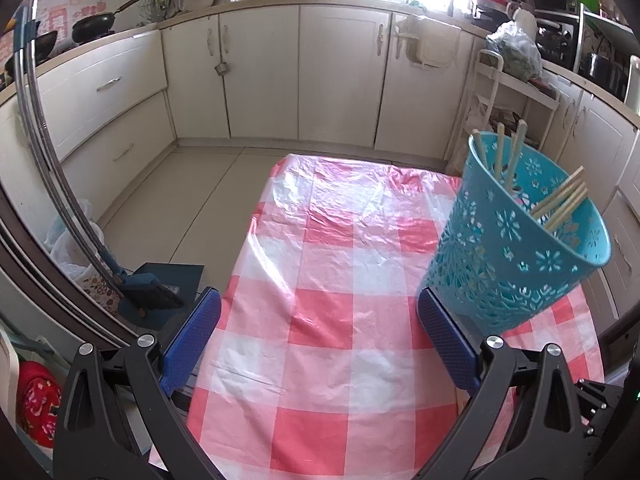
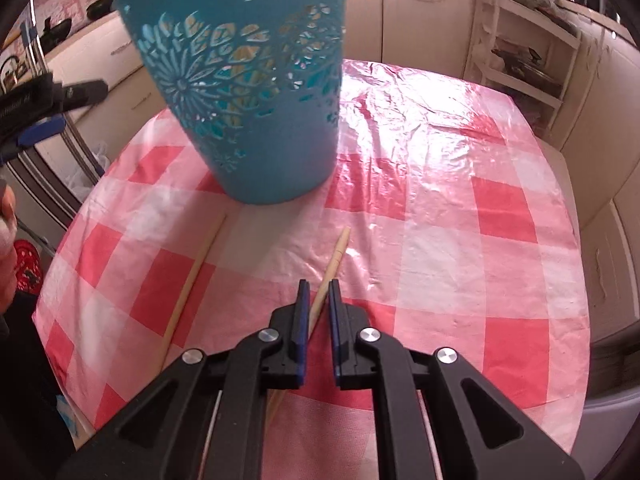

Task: Organize utensils
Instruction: 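Move the right tool back to the loose chopsticks beside the basket, then close the left tool on a loose chopstick while the right tool hovers nearby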

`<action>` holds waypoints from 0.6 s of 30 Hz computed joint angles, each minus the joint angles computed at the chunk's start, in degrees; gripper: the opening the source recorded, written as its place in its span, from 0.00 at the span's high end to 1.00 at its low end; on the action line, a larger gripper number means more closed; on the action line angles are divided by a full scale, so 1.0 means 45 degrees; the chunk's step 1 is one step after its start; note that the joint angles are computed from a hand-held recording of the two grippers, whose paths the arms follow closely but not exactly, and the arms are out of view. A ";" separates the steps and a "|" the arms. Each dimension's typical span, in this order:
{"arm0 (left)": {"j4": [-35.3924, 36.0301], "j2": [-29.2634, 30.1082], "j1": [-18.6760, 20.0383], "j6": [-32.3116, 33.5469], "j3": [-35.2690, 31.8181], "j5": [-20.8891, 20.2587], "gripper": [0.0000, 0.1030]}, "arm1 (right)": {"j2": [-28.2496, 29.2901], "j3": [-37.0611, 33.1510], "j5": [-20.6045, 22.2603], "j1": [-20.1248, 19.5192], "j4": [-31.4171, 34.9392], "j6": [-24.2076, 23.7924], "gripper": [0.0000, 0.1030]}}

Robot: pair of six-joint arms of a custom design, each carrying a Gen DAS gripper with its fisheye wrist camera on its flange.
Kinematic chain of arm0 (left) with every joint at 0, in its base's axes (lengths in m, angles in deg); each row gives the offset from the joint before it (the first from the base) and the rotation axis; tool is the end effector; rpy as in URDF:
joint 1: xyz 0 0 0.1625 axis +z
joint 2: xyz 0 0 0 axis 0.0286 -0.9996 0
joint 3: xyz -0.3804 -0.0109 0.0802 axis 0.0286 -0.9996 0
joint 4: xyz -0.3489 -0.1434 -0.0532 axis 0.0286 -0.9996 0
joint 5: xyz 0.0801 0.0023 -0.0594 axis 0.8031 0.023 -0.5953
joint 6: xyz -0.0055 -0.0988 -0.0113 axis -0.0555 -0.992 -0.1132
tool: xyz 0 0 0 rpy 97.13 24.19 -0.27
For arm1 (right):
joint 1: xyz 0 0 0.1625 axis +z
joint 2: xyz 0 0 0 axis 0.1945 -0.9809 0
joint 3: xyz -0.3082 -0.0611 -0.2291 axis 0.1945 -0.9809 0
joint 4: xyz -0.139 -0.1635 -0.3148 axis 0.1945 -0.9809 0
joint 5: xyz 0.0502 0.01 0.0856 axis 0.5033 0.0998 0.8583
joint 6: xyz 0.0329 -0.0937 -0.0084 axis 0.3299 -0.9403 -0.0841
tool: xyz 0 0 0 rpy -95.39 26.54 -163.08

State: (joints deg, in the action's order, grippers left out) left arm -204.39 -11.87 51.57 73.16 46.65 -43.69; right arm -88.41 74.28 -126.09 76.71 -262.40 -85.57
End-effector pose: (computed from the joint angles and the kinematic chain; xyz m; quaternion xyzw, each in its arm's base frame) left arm -0.2658 -0.7134 0.0662 0.1425 0.8608 -0.3449 0.3461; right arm 0.0664 -0.6138 0.1958 0.1379 -0.9143 0.2437 0.2926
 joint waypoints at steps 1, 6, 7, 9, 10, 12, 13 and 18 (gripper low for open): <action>0.0330 0.0013 -0.0007 -0.0036 0.0023 -0.0151 0.08 | -0.0058 0.0045 0.0266 -0.0088 -0.0019 0.0181 0.90; 0.2004 0.0307 -0.0104 0.0029 0.0060 -0.1134 0.08 | -0.0137 0.0051 0.0713 -0.0212 0.0060 0.0454 0.90; 0.2150 0.0416 -0.0140 0.0122 0.0036 -0.1229 0.08 | -0.0138 0.0055 0.0733 -0.0211 0.0064 0.0456 0.90; 0.2423 0.0636 -0.0228 0.0281 -0.0006 -0.1447 0.08 | -0.0112 0.0017 0.0732 -0.0195 0.0089 0.0411 0.89; 0.2481 0.0692 -0.0261 0.0342 0.0027 -0.1558 0.09 | -0.0101 0.0023 0.0696 -0.0175 0.0068 0.0343 0.89; 0.2784 0.0869 -0.0329 0.0433 0.0001 -0.1699 0.12 | -0.0034 0.0051 0.0530 -0.0093 -0.0079 0.0087 0.88; 0.2963 0.0925 -0.0341 0.0438 -0.0029 -0.1749 0.15 | -0.0026 0.0104 0.0468 -0.0065 -0.0175 -0.0039 0.87; 0.3574 0.1171 -0.0366 0.0517 -0.0167 -0.2043 0.38 | 0.0083 0.0137 0.0304 0.0035 -0.0401 -0.0458 0.83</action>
